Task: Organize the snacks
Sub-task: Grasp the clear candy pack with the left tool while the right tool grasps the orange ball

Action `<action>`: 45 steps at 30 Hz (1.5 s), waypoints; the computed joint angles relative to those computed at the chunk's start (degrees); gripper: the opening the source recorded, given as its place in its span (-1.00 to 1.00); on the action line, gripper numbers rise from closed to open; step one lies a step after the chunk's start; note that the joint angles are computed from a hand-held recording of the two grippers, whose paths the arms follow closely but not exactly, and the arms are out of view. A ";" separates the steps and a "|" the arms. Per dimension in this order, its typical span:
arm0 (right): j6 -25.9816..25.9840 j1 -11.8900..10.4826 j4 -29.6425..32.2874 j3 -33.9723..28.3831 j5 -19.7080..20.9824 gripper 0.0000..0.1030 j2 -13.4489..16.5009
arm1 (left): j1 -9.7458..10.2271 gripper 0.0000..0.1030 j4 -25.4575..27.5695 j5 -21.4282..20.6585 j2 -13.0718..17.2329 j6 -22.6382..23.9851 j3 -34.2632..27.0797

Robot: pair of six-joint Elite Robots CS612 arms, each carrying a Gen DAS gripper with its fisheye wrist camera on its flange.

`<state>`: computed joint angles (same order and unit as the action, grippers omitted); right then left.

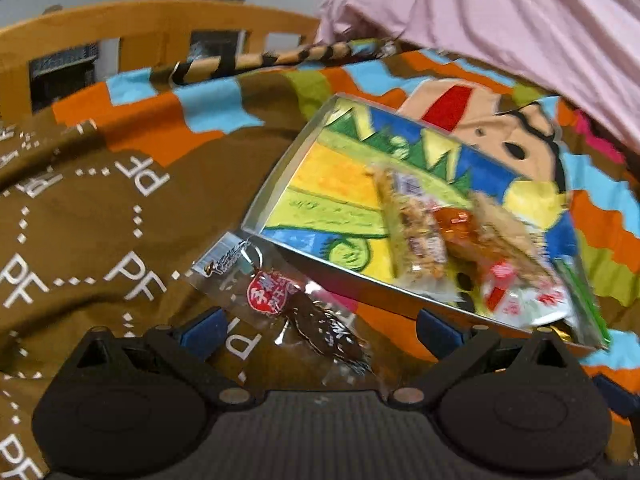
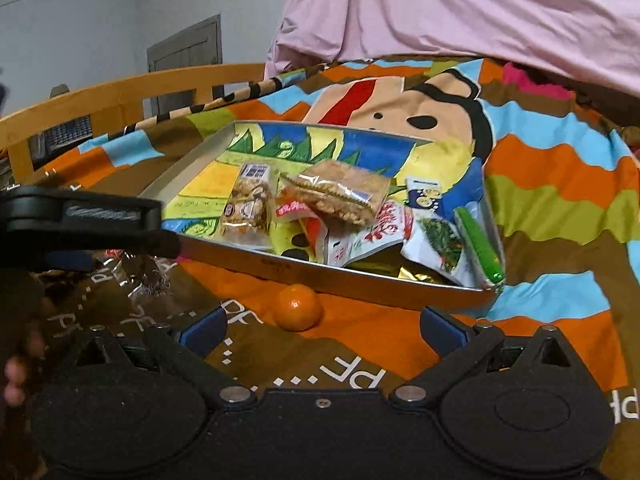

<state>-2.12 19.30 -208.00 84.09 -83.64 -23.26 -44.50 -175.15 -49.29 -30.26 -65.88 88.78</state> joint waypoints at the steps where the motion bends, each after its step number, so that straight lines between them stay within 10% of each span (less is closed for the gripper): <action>1: -0.26 -0.02 0.35 -0.30 0.28 0.99 0.17 | 0.34 0.99 2.51 -0.54 0.18 -1.94 -0.82; 14: 0.22 -0.07 4.64 -3.76 3.20 0.70 1.77 | -0.10 0.93 9.56 3.24 1.33 -4.96 -2.91; 25: -0.99 0.08 5.90 -4.93 4.24 0.48 2.45 | -0.85 0.34 9.04 6.95 1.84 -5.37 -2.73; 35: -1.38 -0.25 6.91 -5.52 6.87 -0.19 2.63 | -1.31 -0.12 -0.43 6.07 1.83 -5.33 -0.21; 45: -3.99 -0.23 6.08 -4.10 8.01 -0.31 1.81 | -3.12 -0.21 -6.25 6.20 0.41 -8.36 4.18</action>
